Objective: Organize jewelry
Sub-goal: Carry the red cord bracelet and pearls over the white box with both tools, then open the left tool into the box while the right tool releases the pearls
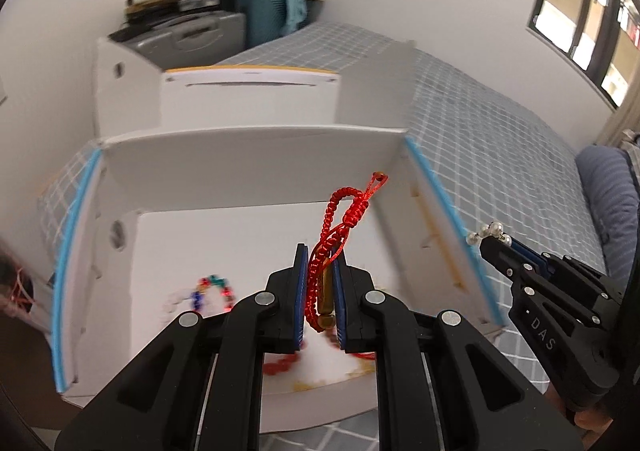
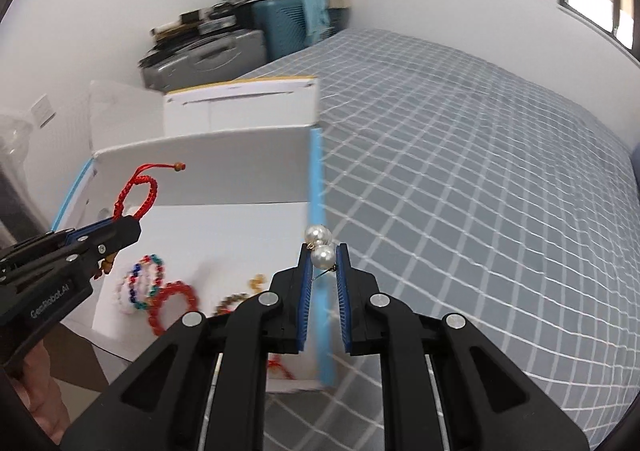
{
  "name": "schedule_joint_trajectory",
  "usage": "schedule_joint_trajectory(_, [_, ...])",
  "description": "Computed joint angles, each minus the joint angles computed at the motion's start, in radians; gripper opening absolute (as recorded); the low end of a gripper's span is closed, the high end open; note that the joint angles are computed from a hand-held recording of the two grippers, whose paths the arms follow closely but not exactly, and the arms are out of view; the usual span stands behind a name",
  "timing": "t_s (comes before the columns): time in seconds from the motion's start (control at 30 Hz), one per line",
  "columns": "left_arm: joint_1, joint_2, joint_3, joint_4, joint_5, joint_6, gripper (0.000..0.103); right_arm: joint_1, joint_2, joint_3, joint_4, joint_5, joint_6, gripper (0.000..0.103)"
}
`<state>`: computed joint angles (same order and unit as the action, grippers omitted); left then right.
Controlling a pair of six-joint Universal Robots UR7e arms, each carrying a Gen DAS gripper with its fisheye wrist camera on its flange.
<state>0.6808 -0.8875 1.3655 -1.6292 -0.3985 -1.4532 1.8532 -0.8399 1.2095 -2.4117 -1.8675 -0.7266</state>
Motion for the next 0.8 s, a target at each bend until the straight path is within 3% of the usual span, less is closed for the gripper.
schedule_joint_trajectory(0.33, [0.009, -0.11, 0.121, 0.138, -0.049, -0.203, 0.011, 0.034, 0.028, 0.056, 0.015, -0.027, 0.005, 0.011])
schedule_joint_trajectory(0.8, [0.042, -0.131, 0.179, 0.084, -0.109, -0.173, 0.011, 0.042, 0.073, 0.063, 0.033, -0.113, 0.031, 0.011])
